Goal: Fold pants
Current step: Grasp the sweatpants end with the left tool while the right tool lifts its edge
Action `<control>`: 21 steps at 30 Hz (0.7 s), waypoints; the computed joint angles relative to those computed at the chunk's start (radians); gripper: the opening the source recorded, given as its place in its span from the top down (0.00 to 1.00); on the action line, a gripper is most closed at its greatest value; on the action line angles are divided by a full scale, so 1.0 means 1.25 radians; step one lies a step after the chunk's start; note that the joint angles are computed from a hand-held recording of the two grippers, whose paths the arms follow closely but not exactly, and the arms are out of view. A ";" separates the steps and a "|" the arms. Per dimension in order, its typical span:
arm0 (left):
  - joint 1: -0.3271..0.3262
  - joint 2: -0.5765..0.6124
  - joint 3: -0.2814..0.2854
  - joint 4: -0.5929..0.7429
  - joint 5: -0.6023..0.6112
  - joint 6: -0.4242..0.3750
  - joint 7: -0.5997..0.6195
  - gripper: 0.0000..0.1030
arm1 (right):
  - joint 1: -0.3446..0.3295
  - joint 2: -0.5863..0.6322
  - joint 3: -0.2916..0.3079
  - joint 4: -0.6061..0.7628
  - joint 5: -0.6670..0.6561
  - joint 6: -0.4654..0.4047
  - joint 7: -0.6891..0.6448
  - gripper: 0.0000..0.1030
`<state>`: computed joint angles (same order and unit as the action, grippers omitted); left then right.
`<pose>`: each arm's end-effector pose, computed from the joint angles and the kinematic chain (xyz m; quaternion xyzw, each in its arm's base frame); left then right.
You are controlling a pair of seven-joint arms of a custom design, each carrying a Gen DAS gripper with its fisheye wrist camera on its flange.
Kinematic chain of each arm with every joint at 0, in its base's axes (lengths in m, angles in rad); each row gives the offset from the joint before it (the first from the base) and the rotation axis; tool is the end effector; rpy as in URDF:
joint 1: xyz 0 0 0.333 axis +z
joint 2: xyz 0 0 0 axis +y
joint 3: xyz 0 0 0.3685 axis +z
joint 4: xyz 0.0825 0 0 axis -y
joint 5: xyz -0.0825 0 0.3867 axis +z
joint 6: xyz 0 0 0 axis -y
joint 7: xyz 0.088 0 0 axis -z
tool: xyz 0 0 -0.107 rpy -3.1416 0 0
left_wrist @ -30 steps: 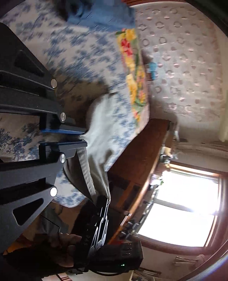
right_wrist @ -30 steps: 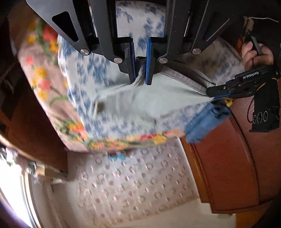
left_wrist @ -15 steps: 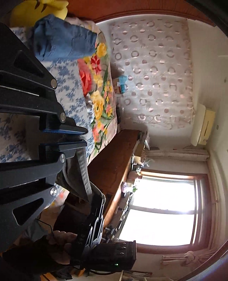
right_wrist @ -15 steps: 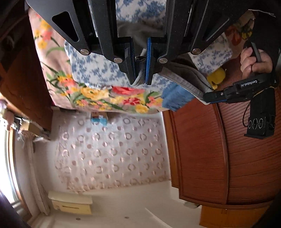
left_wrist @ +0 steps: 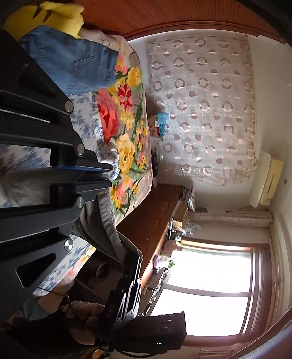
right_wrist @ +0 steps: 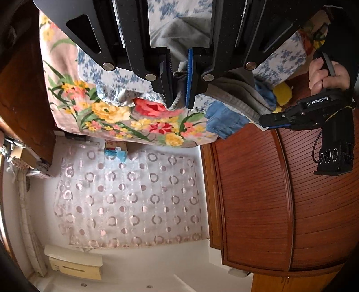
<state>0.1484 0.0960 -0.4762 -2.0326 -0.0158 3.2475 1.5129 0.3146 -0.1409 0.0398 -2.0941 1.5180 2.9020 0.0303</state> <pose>0.5926 -0.1864 0.5959 -0.5269 0.6601 -0.4558 0.2809 0.5235 0.1311 0.5983 -0.7219 0.4082 -0.2410 0.5041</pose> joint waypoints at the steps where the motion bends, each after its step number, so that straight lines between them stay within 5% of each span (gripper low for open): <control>1: -0.008 0.020 0.012 0.027 0.008 -0.010 -0.001 0.92 | -0.003 0.025 0.000 0.028 -0.029 -0.002 0.023 0.90; 3: -0.065 0.067 0.084 0.103 0.053 -0.034 -0.024 0.92 | -0.007 0.074 0.004 0.087 -0.089 0.002 0.076 0.90; 6: -0.095 0.116 0.127 0.195 0.093 -0.059 -0.037 0.92 | -0.019 0.146 0.014 0.180 -0.164 0.016 0.148 0.90; 11: -0.170 0.136 0.219 0.247 0.169 -0.064 -0.086 0.92 | -0.043 0.197 0.044 0.266 -0.140 0.035 0.132 0.90; 15: -0.170 0.129 0.219 0.209 0.189 -0.077 -0.112 0.92 | -0.049 0.198 0.056 0.236 -0.151 0.038 0.146 0.90; 21: -0.154 0.103 0.187 0.122 0.170 -0.100 -0.126 0.92 | -0.053 0.210 0.052 0.176 -0.320 0.002 0.325 0.90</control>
